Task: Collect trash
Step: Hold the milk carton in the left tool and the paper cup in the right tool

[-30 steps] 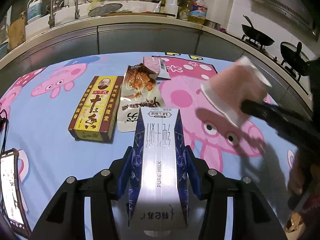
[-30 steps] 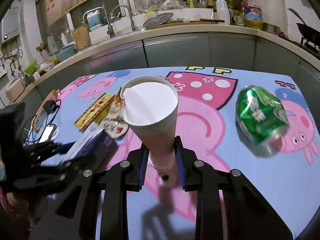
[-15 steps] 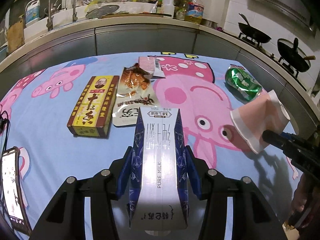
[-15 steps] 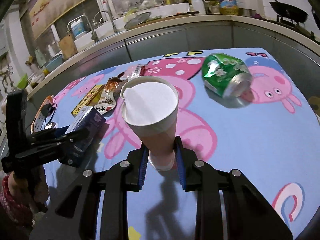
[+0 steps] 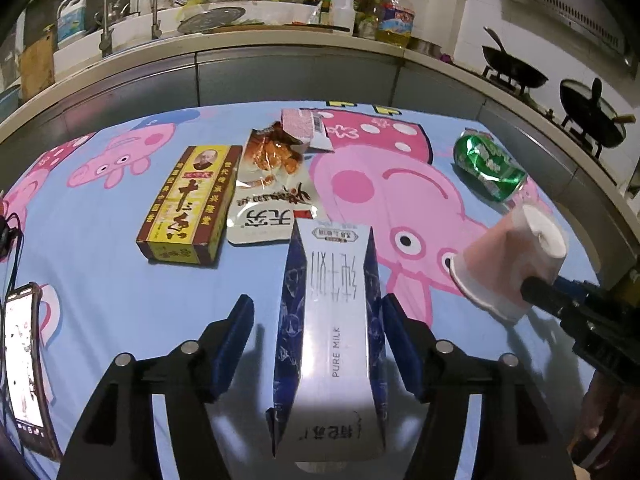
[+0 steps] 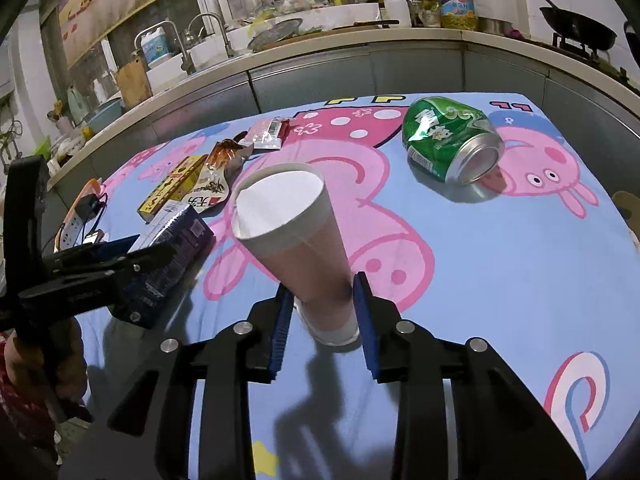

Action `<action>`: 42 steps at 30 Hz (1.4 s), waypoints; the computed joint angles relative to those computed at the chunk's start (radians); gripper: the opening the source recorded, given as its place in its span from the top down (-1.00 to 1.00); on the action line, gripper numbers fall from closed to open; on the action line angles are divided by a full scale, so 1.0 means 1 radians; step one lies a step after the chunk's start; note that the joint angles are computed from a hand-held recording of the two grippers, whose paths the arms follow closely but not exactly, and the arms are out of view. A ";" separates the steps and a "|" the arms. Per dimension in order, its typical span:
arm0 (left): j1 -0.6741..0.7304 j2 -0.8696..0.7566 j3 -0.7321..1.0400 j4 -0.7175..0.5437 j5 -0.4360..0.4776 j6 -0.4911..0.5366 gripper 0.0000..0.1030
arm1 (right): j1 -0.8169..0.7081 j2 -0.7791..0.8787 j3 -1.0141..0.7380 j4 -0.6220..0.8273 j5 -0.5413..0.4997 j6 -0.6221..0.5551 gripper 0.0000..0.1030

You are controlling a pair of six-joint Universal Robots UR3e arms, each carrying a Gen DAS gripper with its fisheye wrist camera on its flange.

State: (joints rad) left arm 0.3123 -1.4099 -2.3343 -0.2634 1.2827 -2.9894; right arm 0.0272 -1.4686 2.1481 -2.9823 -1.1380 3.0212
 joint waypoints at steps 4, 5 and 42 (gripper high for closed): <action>0.022 0.009 -0.003 0.001 -0.026 0.001 -0.28 | 0.001 -0.003 0.009 -0.030 -0.008 0.011 0.21; 0.023 0.010 -0.003 0.002 -0.030 0.001 -0.28 | -0.001 -0.001 0.009 -0.034 -0.006 0.010 0.21; 0.028 0.073 -0.068 -0.030 -0.052 0.059 0.01 | 0.011 0.020 0.019 -0.069 0.020 -0.010 0.47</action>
State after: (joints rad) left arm 0.3403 -1.3374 -2.4021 -0.2931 1.2303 -2.9308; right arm 0.0383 -1.4489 2.1669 -3.0513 -1.1178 3.0114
